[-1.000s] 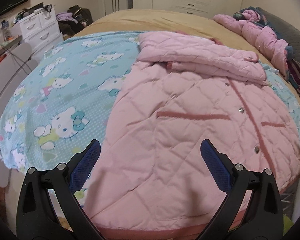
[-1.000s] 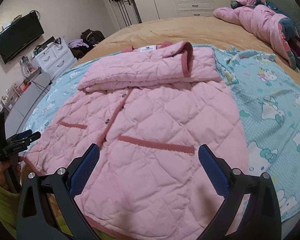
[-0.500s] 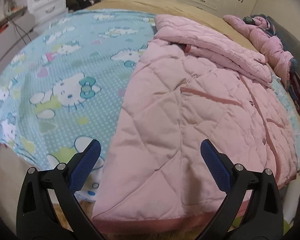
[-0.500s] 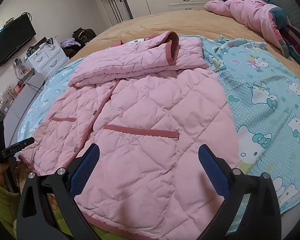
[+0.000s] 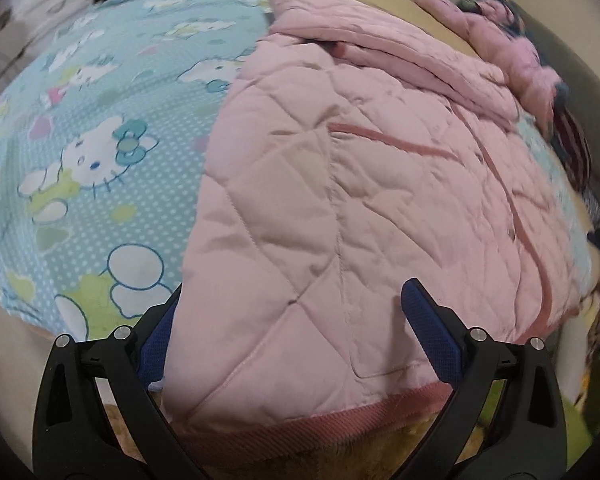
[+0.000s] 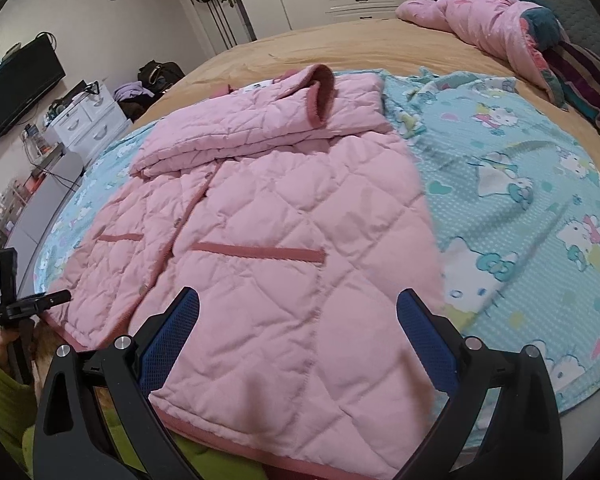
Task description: Fold large clothes
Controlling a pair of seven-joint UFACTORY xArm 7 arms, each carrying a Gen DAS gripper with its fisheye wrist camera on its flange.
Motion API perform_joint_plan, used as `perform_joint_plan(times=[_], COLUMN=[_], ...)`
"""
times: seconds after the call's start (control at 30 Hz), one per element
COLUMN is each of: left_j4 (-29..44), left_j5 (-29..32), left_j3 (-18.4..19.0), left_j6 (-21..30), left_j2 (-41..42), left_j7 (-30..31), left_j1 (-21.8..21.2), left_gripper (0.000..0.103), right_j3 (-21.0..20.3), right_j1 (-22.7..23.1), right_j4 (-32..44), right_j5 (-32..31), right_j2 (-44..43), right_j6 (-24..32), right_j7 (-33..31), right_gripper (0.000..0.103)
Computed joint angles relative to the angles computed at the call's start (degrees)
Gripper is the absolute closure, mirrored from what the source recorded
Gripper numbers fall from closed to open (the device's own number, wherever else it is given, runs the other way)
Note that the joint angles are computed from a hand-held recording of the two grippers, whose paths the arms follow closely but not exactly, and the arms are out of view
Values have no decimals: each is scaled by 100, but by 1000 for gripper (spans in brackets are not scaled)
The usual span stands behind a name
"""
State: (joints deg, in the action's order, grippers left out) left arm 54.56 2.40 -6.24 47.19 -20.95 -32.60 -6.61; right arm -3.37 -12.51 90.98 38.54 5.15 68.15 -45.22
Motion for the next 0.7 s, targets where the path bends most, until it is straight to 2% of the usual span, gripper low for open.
perform_joint_plan(times=[0.07,0.13,0.2,0.23,0.27,0.3,0.4,0.7], left_j4=[60,66,50,46,61,87,207,531], left_j5=[214,350,495,564,636,755,816,782], left_j3=[-90,-122,-167,-189,-220,-279,-298,-253], left_j6=[116,116,77,33,18,-19,-104,-491], left_j2=[50,66,40,29,31,32,82,145], left_j7=[-64,-86,-102,-48,-11,30,77,-62], left_j1=[46,54,46,21,0,-22,-77,-36], left_gripper=[24,42,55,66,72,84,90,92], right_j3=[-32,-58,-79,-85,-91,-100,-110,-145], right_j1=[-34,-74,-123,-147,-173,-199,-238,-393], right_j4=[-20,-45,-15,-9,-8,22,-1,-95], right_j5=[-43,-106,-143,-166,-181,-236,-428,-618], right_j2=[16,31,78,87,92,114,118,232], right_j6=[11,43,156,205,253,351,495,1104], right_j7=[0,27,47,44,24,-6,-39,-1], right_gripper=[4,4,4,4,4,4,4,4])
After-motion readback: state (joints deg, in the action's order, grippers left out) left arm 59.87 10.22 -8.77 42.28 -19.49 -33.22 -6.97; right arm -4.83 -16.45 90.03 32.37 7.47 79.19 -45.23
